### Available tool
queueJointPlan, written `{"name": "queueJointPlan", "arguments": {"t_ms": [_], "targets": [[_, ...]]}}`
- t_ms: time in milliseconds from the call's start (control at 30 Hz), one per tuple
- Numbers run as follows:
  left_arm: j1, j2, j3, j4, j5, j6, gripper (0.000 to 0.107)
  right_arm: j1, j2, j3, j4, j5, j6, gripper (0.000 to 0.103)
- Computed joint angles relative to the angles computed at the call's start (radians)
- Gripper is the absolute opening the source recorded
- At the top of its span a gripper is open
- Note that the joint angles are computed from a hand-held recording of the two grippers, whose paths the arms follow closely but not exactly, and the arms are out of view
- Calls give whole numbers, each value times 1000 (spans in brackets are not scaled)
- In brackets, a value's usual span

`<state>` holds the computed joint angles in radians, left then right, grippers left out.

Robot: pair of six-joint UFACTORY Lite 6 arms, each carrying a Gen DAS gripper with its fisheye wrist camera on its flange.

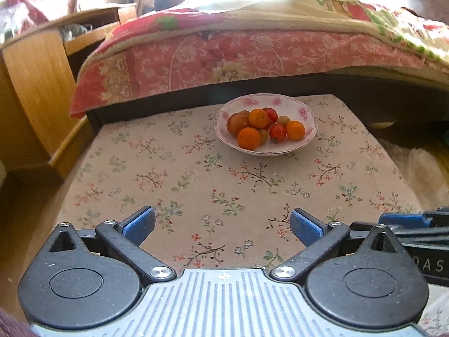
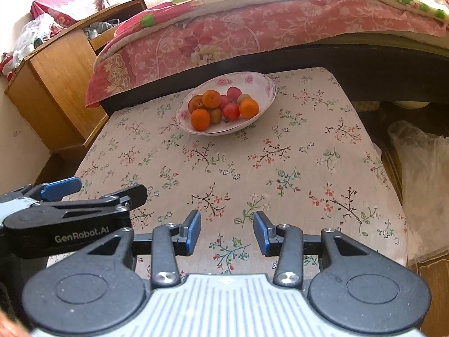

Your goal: Organize fruits

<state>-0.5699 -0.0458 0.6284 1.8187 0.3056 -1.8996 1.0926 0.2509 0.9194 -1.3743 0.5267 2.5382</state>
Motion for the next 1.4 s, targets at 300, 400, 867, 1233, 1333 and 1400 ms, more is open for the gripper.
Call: {"name": "queueJointPlan", "arguments": {"t_ms": [300,400,867,1233,1333,1400], "targets": [[-14,-29,-14,-98,10,80,103,26,-13,-5,23,30,0,44],[-10,-46,-23,-125,-2,102,103,34,-21,-6,31,38,-2,44],[1,-102,-68,-219,-22,154,103,77,-11,17,78,75,-20,44],[3,-111,-85,-270,-29,187,103,82,-5,15,82,78,-4,44],[-5,-116,-92,-278,-19,189,103,80,-4,13,74,73,5,44],[-8,-113,-92,-277,-16,187,103,79,-3,13,73,72,5,44]]}}
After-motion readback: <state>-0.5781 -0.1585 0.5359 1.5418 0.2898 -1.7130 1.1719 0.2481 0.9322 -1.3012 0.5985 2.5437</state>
